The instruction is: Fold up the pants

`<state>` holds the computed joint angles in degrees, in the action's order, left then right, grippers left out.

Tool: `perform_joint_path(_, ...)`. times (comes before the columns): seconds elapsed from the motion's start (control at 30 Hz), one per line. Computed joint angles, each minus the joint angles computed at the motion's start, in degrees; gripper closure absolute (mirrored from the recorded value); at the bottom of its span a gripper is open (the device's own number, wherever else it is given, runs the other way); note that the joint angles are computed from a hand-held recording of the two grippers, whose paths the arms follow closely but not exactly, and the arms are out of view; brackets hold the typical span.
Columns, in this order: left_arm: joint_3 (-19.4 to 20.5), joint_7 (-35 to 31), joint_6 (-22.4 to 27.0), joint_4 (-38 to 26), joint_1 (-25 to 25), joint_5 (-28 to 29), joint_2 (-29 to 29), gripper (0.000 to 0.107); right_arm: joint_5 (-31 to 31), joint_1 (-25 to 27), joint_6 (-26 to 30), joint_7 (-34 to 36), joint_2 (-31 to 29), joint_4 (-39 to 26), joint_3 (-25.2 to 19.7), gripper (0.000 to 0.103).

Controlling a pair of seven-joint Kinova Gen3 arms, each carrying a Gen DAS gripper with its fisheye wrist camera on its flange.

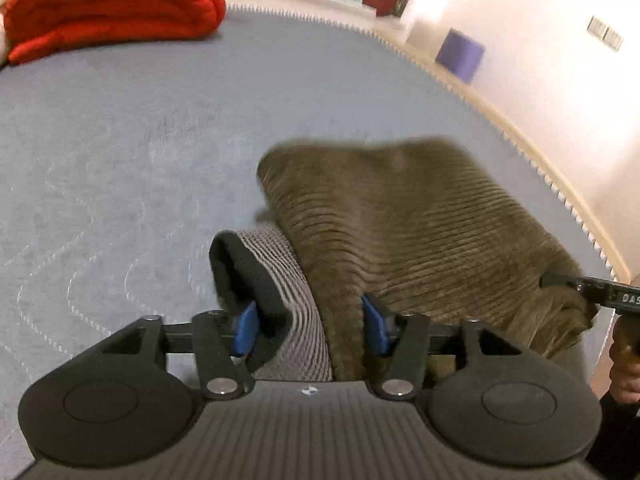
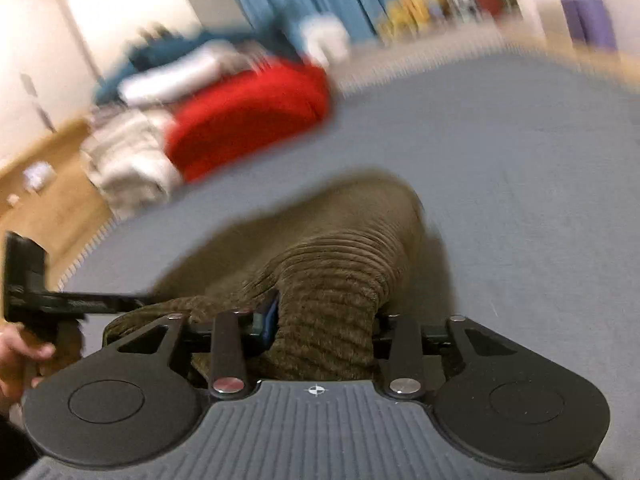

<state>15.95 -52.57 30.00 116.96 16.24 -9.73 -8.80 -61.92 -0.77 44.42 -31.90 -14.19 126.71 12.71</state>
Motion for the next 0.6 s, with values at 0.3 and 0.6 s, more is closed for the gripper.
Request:
perform_joint_path(0.3,13.5,1.7,-5.5,4.0,-10.3,-2.9,-13.0,0.045,8.4,-7.2,-13.0,-2.5,-9.2,4.0,1.9,0.045)
perform_joint_path(0.6,2.8,-19.2,8.3,-3.8,13.2,-0.1,3.2,0.082,15.8,-10.3,-3.7,7.9,-3.6,1.4,-0.1,0.043)
